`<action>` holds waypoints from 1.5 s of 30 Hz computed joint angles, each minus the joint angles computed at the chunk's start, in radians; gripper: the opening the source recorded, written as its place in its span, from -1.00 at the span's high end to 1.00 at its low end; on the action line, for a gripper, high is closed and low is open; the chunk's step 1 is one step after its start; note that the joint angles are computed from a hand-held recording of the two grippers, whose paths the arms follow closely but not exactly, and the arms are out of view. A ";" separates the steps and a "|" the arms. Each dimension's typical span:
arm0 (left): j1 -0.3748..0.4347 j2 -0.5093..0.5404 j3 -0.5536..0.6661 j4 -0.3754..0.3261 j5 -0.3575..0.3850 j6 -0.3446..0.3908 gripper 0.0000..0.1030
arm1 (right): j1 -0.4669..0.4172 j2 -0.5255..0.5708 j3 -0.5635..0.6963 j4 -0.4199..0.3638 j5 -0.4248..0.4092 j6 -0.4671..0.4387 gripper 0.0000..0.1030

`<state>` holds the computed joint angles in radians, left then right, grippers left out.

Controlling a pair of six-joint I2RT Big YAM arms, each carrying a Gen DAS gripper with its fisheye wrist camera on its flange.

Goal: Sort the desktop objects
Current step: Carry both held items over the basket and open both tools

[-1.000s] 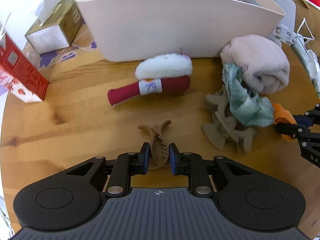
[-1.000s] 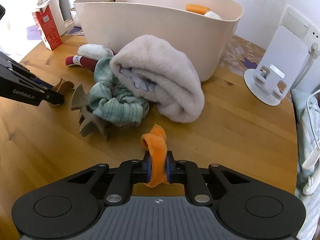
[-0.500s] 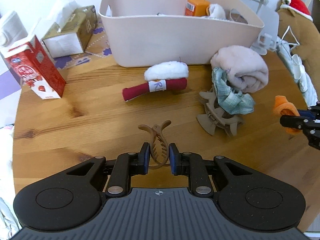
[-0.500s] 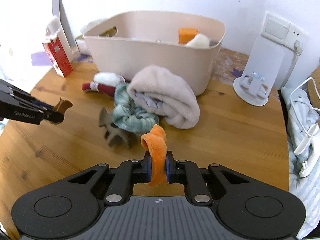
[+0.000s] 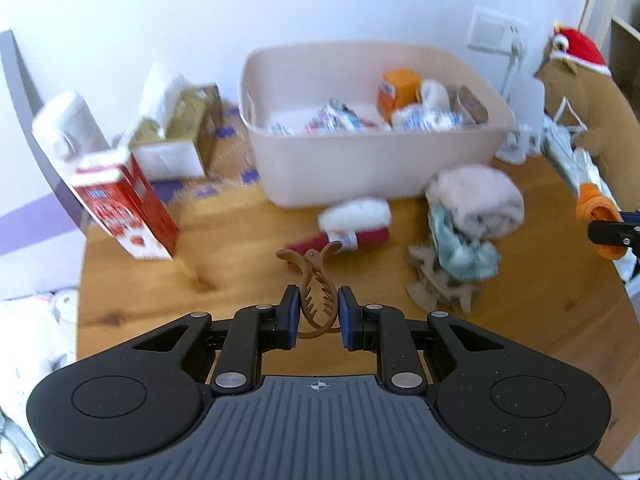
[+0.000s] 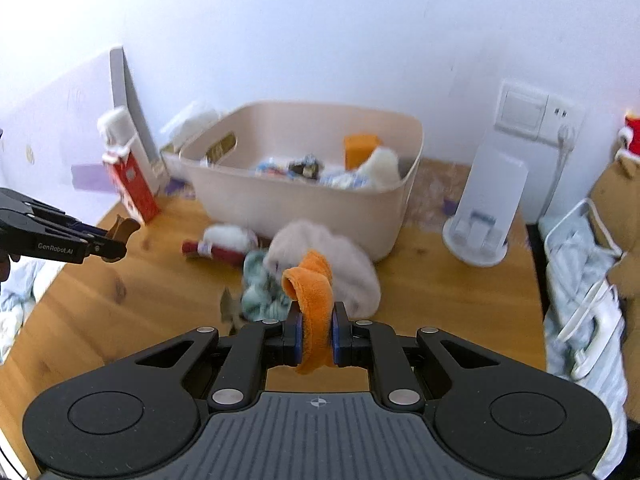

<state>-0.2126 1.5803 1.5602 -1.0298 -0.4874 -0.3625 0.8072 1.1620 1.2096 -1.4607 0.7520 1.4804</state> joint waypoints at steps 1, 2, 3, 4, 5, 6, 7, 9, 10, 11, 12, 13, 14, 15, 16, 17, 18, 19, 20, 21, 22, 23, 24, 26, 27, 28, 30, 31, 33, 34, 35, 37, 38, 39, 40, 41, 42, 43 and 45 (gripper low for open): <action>0.001 -0.002 0.007 0.005 -0.013 0.004 0.61 | -0.002 -0.001 0.007 -0.008 0.013 0.000 0.74; 0.002 -0.003 0.015 0.008 -0.019 0.006 0.61 | -0.005 -0.003 0.012 -0.012 0.025 0.001 0.74; 0.005 -0.003 0.022 0.013 -0.020 0.011 0.61 | -0.010 -0.006 0.016 -0.011 0.037 0.000 0.74; 0.009 -0.004 0.029 0.019 -0.019 0.019 0.61 | -0.014 -0.007 0.021 -0.009 0.047 -0.004 0.74; 0.012 -0.001 0.041 0.021 -0.022 0.023 0.61 | -0.017 -0.008 0.027 -0.009 0.058 -0.009 0.74; 0.015 0.000 0.049 0.024 -0.024 0.033 0.61 | -0.022 -0.007 0.034 -0.010 0.070 -0.018 0.74; 0.017 0.004 0.062 0.026 -0.030 0.041 0.61 | -0.027 -0.007 0.039 -0.007 0.080 -0.028 0.74; 0.023 0.011 0.084 0.034 -0.030 0.060 0.61 | -0.041 -0.012 0.045 0.005 0.096 -0.058 0.74; 0.027 0.017 0.098 0.038 -0.026 0.064 0.61 | -0.049 -0.015 0.048 0.011 0.103 -0.076 0.74; 0.031 0.022 0.109 0.042 -0.025 0.069 0.61 | -0.061 -0.020 0.051 0.019 0.110 -0.100 0.74; 0.033 0.030 0.125 0.043 -0.029 0.073 0.61 | -0.070 -0.023 0.052 0.025 0.117 -0.117 0.74; 0.036 0.038 0.139 0.043 -0.033 0.080 0.61 | -0.082 -0.026 0.055 0.033 0.124 -0.138 0.74; 0.040 0.048 0.154 0.045 -0.035 0.089 0.61 | -0.092 -0.029 0.058 0.039 0.130 -0.157 0.74; 0.043 0.057 0.169 0.047 -0.037 0.097 0.61 | -0.107 -0.036 0.058 0.052 0.136 -0.185 0.74; 0.046 0.066 0.182 0.052 -0.035 0.109 0.61 | -0.122 -0.042 0.057 0.066 0.139 -0.212 0.74; 0.050 0.079 0.202 0.052 -0.035 0.119 0.61 | -0.137 -0.047 0.058 0.079 0.140 -0.239 0.74; 0.053 0.094 0.226 0.050 -0.036 0.130 0.61 | -0.157 -0.054 0.056 0.098 0.140 -0.272 0.74; 0.055 0.107 0.248 0.051 -0.037 0.143 0.61 | -0.173 -0.061 0.055 0.112 0.141 -0.297 0.74; 0.056 0.122 0.271 0.054 -0.039 0.157 0.61 | -0.188 -0.066 0.053 0.130 0.142 -0.323 0.74; 0.057 0.133 0.290 0.058 -0.043 0.169 0.61 | -0.208 -0.073 0.049 0.156 0.144 -0.356 0.74; 0.059 0.146 0.308 0.062 -0.045 0.179 0.61 | -0.223 -0.077 0.046 0.178 0.147 -0.380 0.74; 0.061 0.162 0.333 0.064 -0.048 0.187 0.61 | -0.237 -0.082 0.041 0.201 0.150 -0.403 0.74; 0.063 0.179 0.357 0.062 -0.050 0.192 0.61 | -0.254 -0.088 0.034 0.227 0.151 -0.428 0.74; 0.067 0.217 0.411 0.050 -0.050 0.200 0.61 | -0.285 -0.096 0.022 0.270 0.140 -0.471 0.74; 0.069 0.236 0.441 0.042 -0.047 0.204 0.61 | -0.304 -0.100 0.014 0.297 0.131 -0.496 0.74; 0.070 0.261 0.478 0.029 -0.044 0.207 0.61 | -0.320 -0.102 0.007 0.321 0.122 -0.518 0.74; 0.071 0.304 0.541 0.011 -0.043 0.216 0.61 | -0.357 -0.105 -0.007 0.367 0.101 -0.561 0.74; 0.071 0.322 0.567 0.004 -0.042 0.218 0.61 | -0.379 -0.105 -0.015 0.393 0.088 -0.584 0.74; 0.072 0.369 0.634 -0.014 -0.036 0.224 0.61 | -0.415 -0.106 -0.029 0.435 0.064 -0.619 0.74; 0.072 0.383 0.652 -0.010 -0.034 0.229 0.61 | -0.433 -0.103 -0.036 0.457 0.050 -0.630 0.74; 0.072 0.396 0.665 0.003 -0.034 0.237 0.61 | -0.451 -0.101 -0.045 0.481 0.036 -0.639 0.74; 0.071 0.425 0.691 0.023 -0.037 0.252 0.61 | -0.476 -0.097 -0.059 0.510 0.012 -0.637 0.74; 0.071 0.440 0.707 0.023 -0.039 0.253 0.61 | -0.490 -0.093 -0.067 0.527 -0.002 -0.635 0.74; 0.071 0.454 0.720 0.023 -0.039 0.254 0.61 | -0.500 -0.086 -0.070 0.542 -0.014 -0.635 0.74; 0.072 0.476 0.746 0.007 -0.040 0.248 0.61 | -0.510 -0.083 -0.078 0.557 -0.027 -0.632 0.74; 0.072 0.493 0.767 -0.008 -0.039 0.241 0.61 | -0.518 -0.079 -0.084 0.569 -0.037 -0.630 0.74; 0.074 0.511 0.788 -0.024 -0.033 0.237 0.61 | -0.527 -0.075 -0.092 0.582 -0.050 -0.625 0.75; 0.076 0.532 0.814 -0.046 -0.027 0.229 0.61 | -0.538 -0.072 -0.099 0.592 -0.063 -0.622 0.75; 0.080 0.560 0.846 -0.081 -0.018 0.211 0.61 | -0.552 -0.063 -0.116 0.607 -0.089 -0.608 0.75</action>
